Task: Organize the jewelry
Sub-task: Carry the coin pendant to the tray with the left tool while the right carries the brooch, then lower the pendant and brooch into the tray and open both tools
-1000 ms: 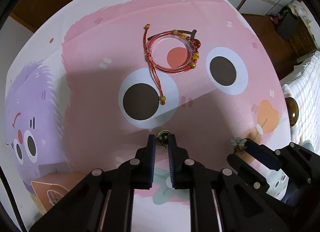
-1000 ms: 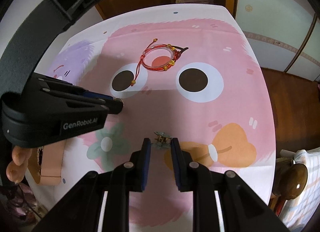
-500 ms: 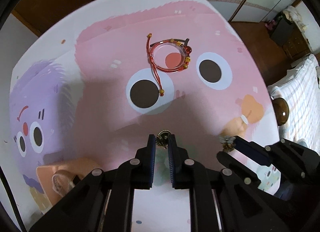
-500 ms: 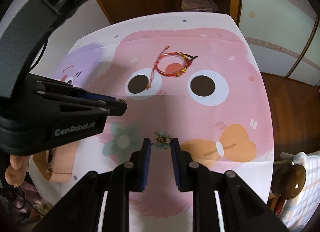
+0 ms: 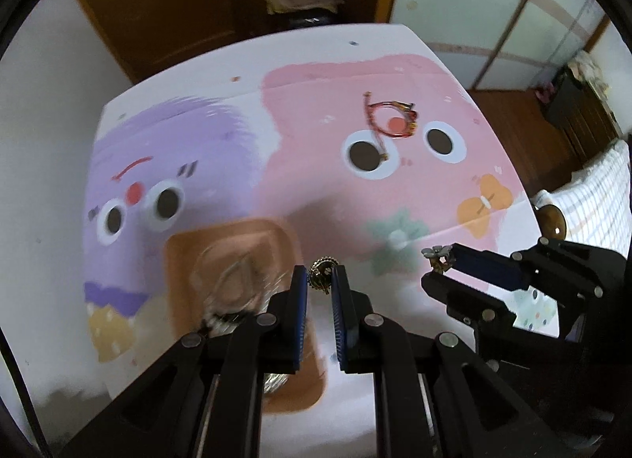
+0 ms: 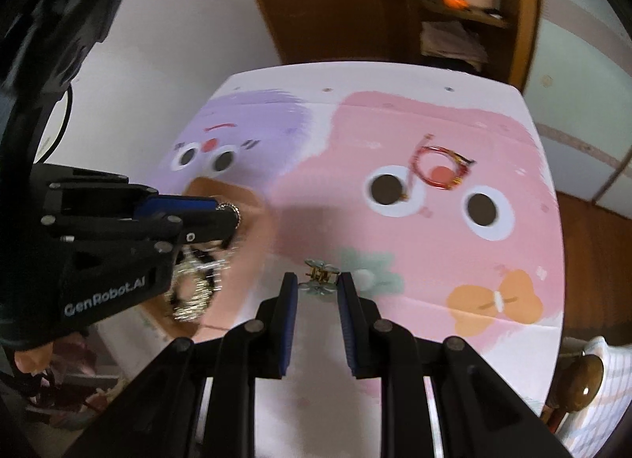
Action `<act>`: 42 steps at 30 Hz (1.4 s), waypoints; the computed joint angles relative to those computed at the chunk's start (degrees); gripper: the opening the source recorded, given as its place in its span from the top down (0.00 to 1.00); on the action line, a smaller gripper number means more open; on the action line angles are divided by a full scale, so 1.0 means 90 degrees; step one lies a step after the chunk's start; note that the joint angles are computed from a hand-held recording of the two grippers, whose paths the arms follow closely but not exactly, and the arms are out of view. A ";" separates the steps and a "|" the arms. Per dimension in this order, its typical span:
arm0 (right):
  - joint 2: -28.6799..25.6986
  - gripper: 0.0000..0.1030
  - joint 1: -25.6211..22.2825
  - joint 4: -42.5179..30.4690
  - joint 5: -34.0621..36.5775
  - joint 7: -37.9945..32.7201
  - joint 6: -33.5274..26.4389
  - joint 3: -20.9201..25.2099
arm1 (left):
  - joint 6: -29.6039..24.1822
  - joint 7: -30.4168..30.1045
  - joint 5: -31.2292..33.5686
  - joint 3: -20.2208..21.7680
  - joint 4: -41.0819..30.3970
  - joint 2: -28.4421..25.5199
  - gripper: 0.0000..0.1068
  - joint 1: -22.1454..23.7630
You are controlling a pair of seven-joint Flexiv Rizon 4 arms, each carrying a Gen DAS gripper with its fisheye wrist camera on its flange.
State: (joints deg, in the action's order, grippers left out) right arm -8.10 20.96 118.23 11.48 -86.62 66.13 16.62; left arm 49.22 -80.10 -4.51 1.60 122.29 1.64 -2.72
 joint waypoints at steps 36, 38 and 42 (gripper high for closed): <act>-0.1249 0.80 0.0880 -0.0579 -0.1596 0.1375 0.0440 0.0090 | 0.1187 -0.0047 0.0092 0.0470 0.1607 0.0497 0.90 0.0866; -0.1331 0.80 0.0857 -0.0660 -0.1648 0.1408 0.0410 0.0108 | 0.1207 -0.0034 0.0055 0.0472 0.1604 0.0464 0.90 0.0860; -0.1383 0.79 0.0831 -0.0691 -0.1742 0.1445 0.0433 0.0123 | 0.1219 0.0005 -0.0030 0.0469 0.1596 0.0400 0.90 0.0840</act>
